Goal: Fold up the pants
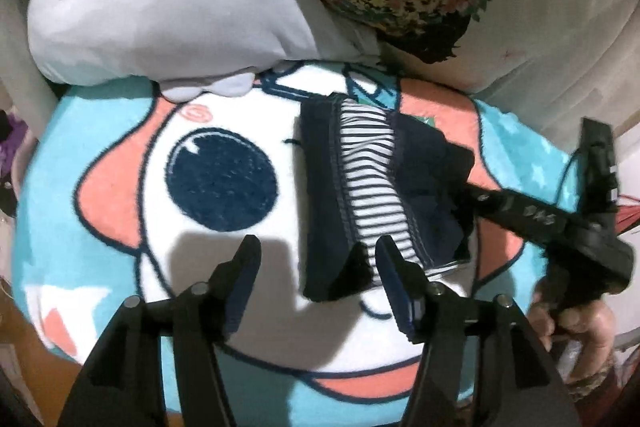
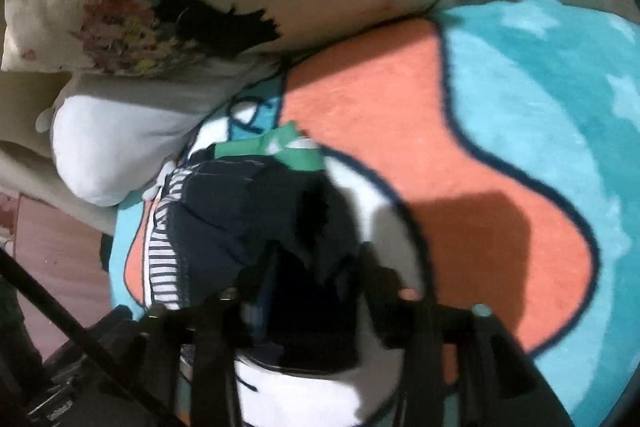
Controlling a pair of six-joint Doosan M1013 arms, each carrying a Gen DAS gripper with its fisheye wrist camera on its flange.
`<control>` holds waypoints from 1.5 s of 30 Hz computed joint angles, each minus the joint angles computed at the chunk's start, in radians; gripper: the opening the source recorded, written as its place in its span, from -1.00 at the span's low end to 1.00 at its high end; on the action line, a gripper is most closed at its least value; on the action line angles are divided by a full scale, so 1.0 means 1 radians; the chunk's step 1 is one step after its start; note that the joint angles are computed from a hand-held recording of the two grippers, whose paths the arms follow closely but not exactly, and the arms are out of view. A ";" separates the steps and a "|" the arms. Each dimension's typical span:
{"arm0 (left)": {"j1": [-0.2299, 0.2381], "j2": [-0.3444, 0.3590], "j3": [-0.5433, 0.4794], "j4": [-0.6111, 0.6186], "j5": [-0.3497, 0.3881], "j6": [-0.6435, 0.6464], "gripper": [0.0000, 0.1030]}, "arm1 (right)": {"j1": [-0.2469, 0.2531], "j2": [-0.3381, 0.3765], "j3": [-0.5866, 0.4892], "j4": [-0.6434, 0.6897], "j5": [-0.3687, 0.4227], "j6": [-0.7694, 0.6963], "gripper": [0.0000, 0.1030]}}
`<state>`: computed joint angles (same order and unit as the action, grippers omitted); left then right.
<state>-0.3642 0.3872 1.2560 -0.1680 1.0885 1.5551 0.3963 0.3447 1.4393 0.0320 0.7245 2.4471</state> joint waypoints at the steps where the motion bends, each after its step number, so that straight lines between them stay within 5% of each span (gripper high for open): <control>1: -0.004 0.001 -0.001 0.015 0.000 -0.003 0.14 | 0.004 -0.008 0.005 -0.031 -0.004 0.029 -0.03; 7: -0.022 -0.006 -0.001 0.072 -0.017 0.006 0.16 | 0.045 -0.053 0.037 -0.223 0.005 0.220 -0.03; 20: -0.008 -0.036 0.028 0.028 -0.039 0.123 0.22 | 0.120 -0.034 -0.007 -0.294 0.141 0.319 -0.02; 45: 0.059 -0.076 0.079 -0.020 -0.081 0.285 0.33 | 0.208 0.008 -0.061 -0.390 0.243 0.499 0.09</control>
